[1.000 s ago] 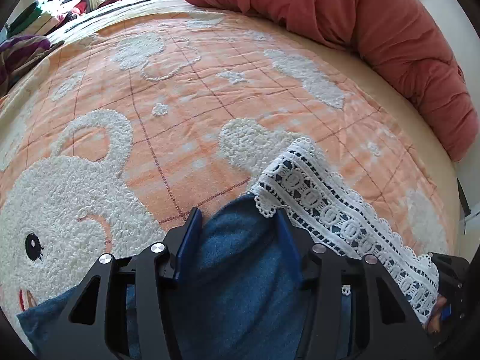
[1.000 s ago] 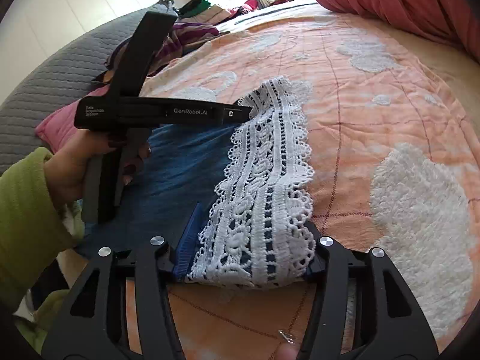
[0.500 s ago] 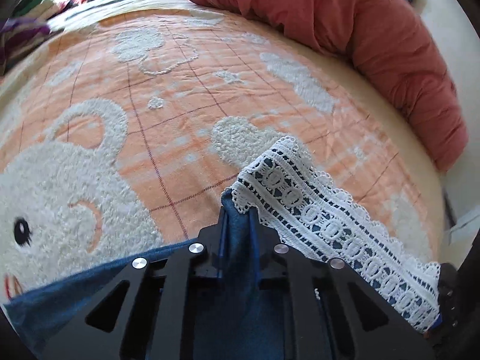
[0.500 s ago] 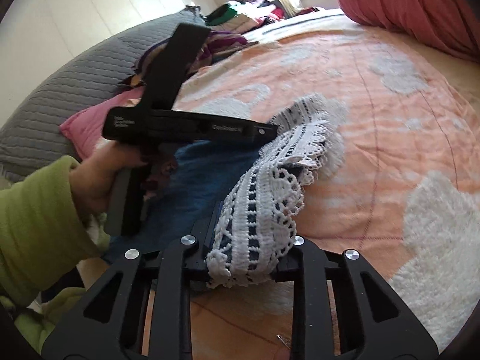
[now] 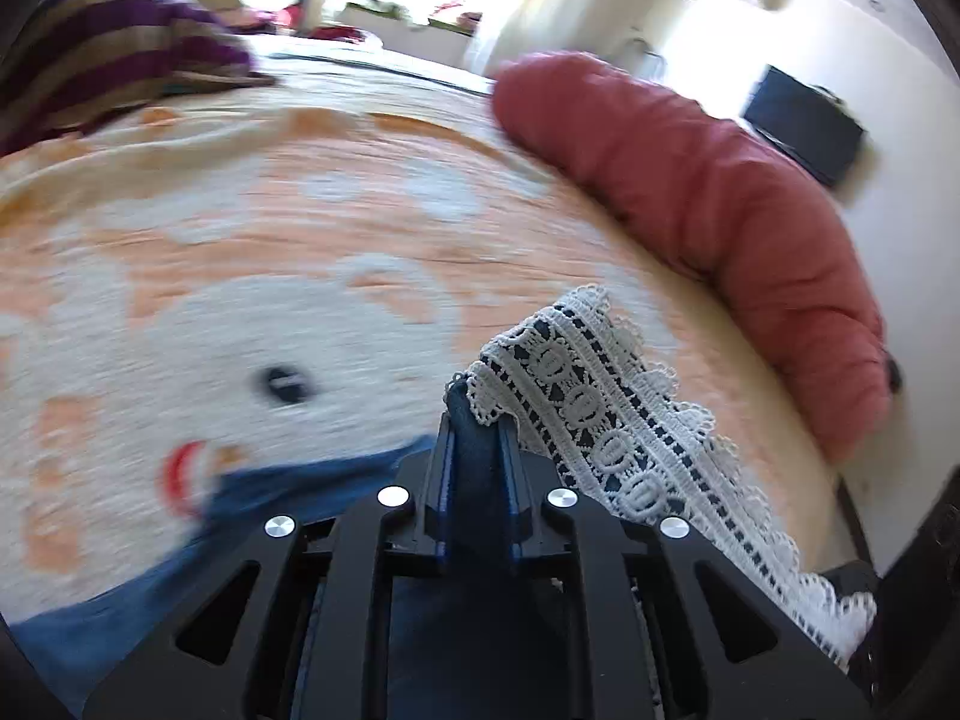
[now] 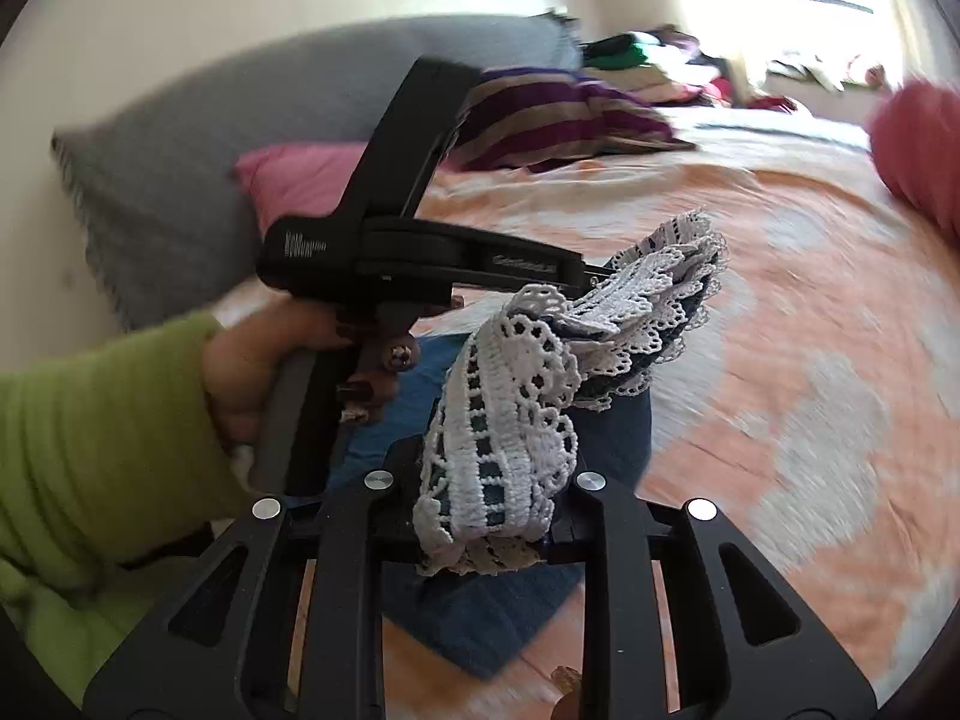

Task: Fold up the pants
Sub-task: 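Lift the lace hem and fold it over the pants toward the waistband with both tools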

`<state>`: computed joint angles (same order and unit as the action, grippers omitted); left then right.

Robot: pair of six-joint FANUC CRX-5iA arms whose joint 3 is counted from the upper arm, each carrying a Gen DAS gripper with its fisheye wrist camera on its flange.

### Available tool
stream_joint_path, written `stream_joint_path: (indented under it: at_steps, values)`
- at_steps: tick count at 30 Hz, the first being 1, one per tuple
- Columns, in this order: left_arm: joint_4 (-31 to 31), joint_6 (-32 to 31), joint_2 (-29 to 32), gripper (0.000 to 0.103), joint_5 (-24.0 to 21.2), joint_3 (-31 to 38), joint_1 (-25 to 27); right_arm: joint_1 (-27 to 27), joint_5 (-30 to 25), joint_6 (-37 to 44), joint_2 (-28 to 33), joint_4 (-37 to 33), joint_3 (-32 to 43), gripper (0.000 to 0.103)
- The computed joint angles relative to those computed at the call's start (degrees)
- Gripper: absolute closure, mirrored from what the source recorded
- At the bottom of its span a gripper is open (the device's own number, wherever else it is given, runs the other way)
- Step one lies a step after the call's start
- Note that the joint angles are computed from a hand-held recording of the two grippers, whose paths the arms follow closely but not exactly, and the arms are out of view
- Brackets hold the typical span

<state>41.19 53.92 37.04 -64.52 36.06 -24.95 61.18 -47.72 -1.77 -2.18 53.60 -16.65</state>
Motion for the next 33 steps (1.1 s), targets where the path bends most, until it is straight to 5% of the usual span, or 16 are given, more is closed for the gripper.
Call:
stream_joint_path:
  at_steps: [6, 9, 13, 15, 20, 25, 33]
  values:
    - [0.2, 5.9, -4.0, 0.084, 3.9, -7.7, 5.7, 0.6, -3.4, 17.3, 10.5, -11.8, 12.5, 0.086]
    - [2.3, 7.3, -6.1, 0.063, 5.9, -12.3, 8.4, 1.6, -7.6, 22.5, 14.5, -12.7, 17.4, 0.086]
    - [6.3, 8.0, -8.4, 0.058, 7.7, -18.0, 11.3, 2.6, -8.2, 27.0, 16.5, -13.1, 20.0, 0.077]
    - [7.9, 7.6, -8.9, 0.058, 7.5, -19.8, 12.4, 3.0, -6.7, 29.1, 16.8, -13.4, 20.8, 0.064]
    - [9.1, 6.0, -9.2, 0.045, 5.9, -21.0, 12.7, 4.4, -0.8, 28.2, 12.5, -11.5, 16.9, 0.05]
    - [7.7, 6.4, -7.5, 0.037, 3.7, -18.1, 11.3, 6.8, -6.4, 20.8, 7.6, -7.4, 10.9, 0.046]
    - [3.3, 12.0, -1.1, 0.041, -1.0, -8.4, 8.7, 5.4, -7.5, 19.1, 6.9, -12.7, 8.9, 0.046]
